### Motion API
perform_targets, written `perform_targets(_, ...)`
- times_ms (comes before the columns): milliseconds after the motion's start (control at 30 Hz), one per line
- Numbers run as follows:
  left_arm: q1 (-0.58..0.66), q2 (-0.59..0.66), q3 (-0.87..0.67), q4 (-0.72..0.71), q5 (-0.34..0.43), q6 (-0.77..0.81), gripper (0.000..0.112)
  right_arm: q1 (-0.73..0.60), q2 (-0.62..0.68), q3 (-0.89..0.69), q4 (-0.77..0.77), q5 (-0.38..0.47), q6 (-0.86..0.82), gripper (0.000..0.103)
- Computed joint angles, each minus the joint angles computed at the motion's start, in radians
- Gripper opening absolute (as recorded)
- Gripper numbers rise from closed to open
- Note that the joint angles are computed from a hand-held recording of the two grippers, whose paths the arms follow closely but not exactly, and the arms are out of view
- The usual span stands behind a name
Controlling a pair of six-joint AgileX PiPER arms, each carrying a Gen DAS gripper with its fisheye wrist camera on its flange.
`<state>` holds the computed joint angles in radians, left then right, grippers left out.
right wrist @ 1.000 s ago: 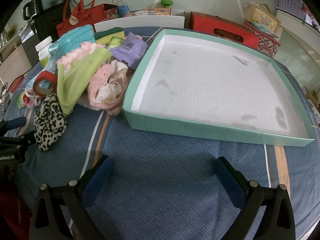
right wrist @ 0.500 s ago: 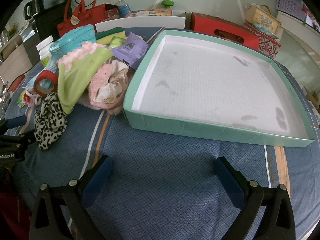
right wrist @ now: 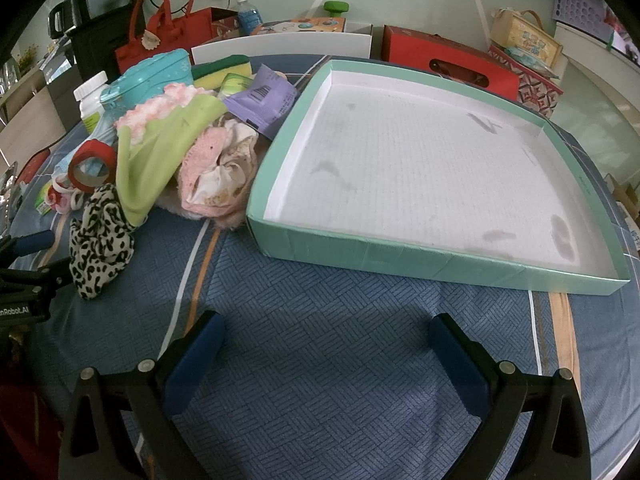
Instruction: Organize soft objects
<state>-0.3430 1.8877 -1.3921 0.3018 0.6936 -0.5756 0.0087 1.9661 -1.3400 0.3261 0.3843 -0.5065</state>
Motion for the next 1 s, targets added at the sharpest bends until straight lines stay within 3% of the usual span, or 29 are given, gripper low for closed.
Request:
perform_targets(367,0.018,-0.007,-0.016,-0.058,0.009,0.071,0.103,-0.006,-0.032,0.025,0.052,-0.016,-0.075,0.103)
perform_targets(500,0.047,-0.054,0.012,-0.06,-0.008,0.056,0.103,-0.013,-0.091,0.056,0.198,-0.037,-0.247,0.103)
perform_targets(633,0.102,-0.103,0.023,-0.123,-0.032,0.096,0.103,-0.002,-0.115,-0.011,0.26,0.051,-0.331,0.103)
perform_targets(1000,0.234,-0.145,-0.007,-0.196,0.001,0.214,0.103,0.114,-0.041,-0.222,0.212,0.279,-0.345,0.103)
